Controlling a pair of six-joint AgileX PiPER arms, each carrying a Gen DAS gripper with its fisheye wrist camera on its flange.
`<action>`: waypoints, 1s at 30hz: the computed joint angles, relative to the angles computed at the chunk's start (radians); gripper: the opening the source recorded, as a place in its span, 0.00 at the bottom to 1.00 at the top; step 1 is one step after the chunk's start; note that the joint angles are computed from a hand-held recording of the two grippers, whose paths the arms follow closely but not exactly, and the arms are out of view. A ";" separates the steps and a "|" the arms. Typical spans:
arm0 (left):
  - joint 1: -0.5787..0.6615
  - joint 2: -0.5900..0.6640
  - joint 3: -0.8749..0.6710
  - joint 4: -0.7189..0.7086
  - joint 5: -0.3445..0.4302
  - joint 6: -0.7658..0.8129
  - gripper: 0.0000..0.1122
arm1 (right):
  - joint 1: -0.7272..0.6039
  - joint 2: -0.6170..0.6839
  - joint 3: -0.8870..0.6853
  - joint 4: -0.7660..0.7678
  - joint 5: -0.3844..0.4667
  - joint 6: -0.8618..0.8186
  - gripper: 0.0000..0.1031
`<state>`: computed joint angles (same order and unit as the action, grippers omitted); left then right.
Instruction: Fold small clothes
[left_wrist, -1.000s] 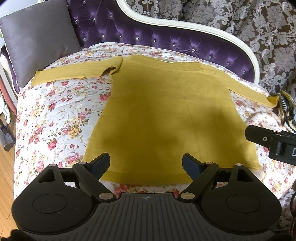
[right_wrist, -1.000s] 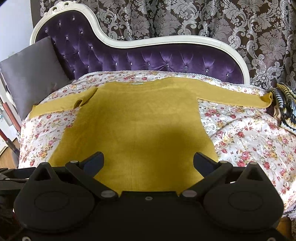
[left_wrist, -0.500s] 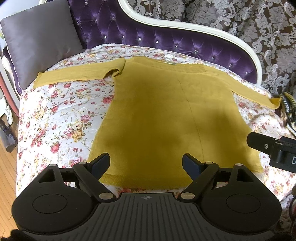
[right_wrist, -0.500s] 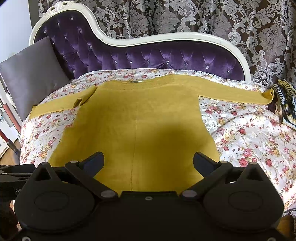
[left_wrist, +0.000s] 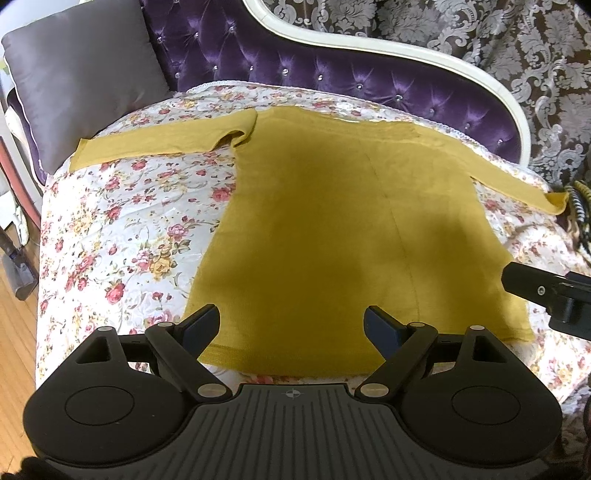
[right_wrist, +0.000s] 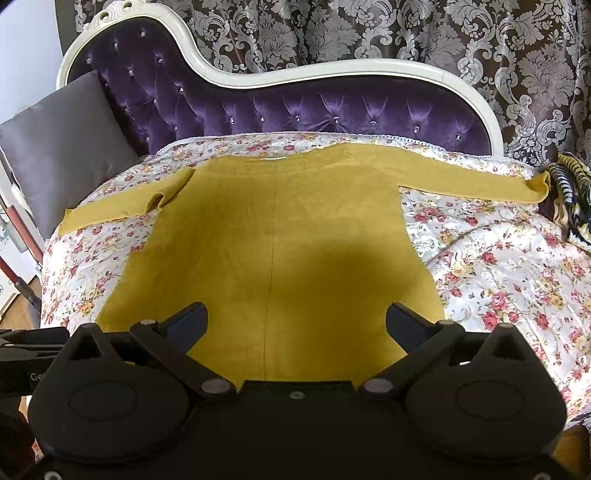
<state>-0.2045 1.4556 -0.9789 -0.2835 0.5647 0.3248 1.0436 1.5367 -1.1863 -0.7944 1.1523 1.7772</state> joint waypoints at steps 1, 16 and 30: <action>0.001 0.002 -0.002 0.002 0.000 -0.001 0.76 | -0.003 -0.001 0.001 0.000 -0.004 -0.001 0.99; 0.002 0.081 -0.089 0.020 0.016 -0.009 0.76 | -0.086 0.010 0.000 0.000 -0.067 -0.038 0.99; 0.087 0.223 -0.201 -0.145 -0.064 0.197 0.70 | -0.108 0.066 0.023 -0.265 -0.097 0.114 0.99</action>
